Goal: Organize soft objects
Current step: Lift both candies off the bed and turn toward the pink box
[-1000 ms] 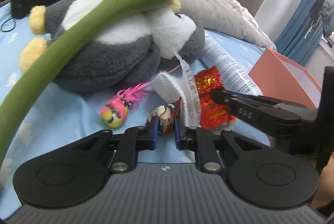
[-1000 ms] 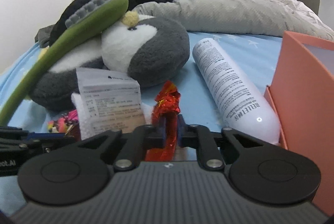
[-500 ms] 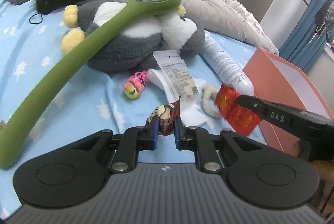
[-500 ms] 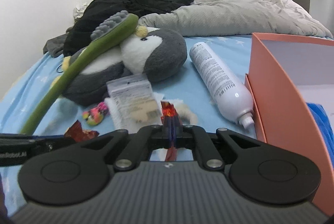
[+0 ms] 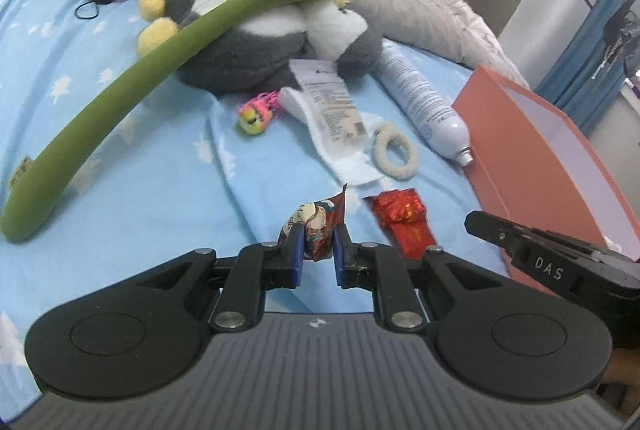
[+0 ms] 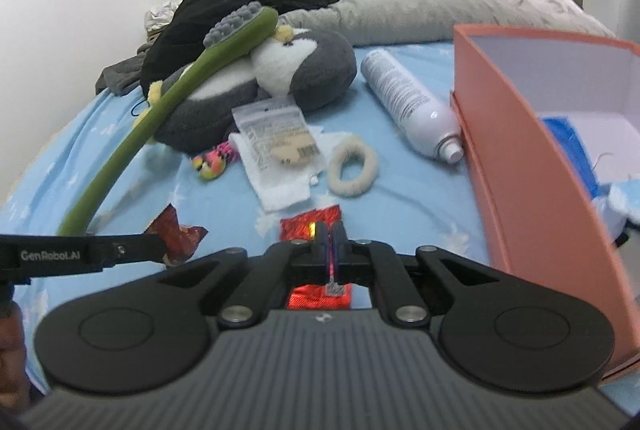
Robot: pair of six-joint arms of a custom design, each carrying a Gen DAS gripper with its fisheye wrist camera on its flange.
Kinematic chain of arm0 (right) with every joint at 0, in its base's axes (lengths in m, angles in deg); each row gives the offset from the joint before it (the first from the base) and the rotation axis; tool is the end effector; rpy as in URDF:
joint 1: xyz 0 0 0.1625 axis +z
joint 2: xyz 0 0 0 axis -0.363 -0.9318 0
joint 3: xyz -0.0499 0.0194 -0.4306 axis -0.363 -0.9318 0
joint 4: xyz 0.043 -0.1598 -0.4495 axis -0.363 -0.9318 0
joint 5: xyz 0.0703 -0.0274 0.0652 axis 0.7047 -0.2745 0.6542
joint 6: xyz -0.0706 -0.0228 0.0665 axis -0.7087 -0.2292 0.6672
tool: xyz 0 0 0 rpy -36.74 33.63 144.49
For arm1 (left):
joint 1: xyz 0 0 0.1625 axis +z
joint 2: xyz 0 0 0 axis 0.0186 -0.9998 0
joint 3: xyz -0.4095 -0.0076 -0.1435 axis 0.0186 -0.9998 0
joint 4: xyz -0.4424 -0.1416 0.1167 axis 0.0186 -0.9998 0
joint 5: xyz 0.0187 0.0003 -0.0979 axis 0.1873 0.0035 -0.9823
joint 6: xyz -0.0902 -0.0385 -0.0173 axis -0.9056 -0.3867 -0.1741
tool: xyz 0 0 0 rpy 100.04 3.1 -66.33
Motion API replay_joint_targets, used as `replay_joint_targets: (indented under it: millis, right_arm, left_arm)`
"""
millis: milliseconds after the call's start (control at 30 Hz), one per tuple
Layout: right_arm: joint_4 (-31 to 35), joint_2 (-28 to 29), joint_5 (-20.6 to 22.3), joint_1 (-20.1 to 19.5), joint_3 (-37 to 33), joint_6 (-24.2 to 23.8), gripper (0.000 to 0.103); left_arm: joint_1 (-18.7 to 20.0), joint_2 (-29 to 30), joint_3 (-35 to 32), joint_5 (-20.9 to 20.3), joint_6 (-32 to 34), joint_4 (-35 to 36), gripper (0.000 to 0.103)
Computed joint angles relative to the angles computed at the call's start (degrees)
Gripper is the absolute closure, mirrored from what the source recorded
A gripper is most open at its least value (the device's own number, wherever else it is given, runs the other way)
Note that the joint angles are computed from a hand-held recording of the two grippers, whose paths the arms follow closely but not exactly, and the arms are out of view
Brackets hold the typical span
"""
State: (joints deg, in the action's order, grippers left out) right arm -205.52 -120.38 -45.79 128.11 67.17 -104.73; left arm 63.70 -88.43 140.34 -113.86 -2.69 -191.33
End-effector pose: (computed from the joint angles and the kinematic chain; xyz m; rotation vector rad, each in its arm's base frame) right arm 0.3251 -0.7193 0.0651 0.8813 -2.4991 0.8628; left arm -0.0905 -0.6685 0.2964 -0.0195 2.4054 -1.0890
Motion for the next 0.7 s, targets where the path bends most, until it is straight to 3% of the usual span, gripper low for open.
replay_joint_targets:
  millis: [67,100,133,167,300,367,467,700]
  right_arm:
    - [1.2,1.0,-0.7,0.0,-0.8,0.0,0.094]
    - [1.9,1.6,-1.1,0.0,-1.5,0.1,0.085]
    - [2.5,2.0,-1.2,-0.1,-1.9,0.1,0.064]
    - [2.5,2.5,-1.0,-0.3,-2.2,0.1,0.05]
    - [2.0,4.2,-0.3,-0.6,-3.9,-1.6,0.047]
    - [1.9,5.4,-0.2,-0.7,-5.2,-2.8,0.038]
    - [3.4,6.8,-0.1,-1.2,-7.3,-3.3,0.037]
    - [4.8,8.2,2.0,-1.9,-8.7,-4.0,0.042]
  left_arm:
    - [0.1,-0.2,0.1,0.3,-0.3,0.3,0.085]
    - [0.1,-0.2,0.1,0.5,-0.3,0.5,0.085]
    - [0.3,-0.2,0.0,0.7,-0.3,1.0,0.085]
    - [0.4,-0.2,-0.2,0.8,-0.5,1.7,0.085]
    - [1.4,-0.1,-1.1,-0.5,-1.5,4.0,0.084]
    - [1.7,0.4,-1.7,0.0,-1.4,4.7,0.083]
    - [2.2,1.3,-2.7,-0.1,-0.6,4.3,0.074]
    - [2.7,4.2,-5.8,0.8,1.2,5.1,0.068]
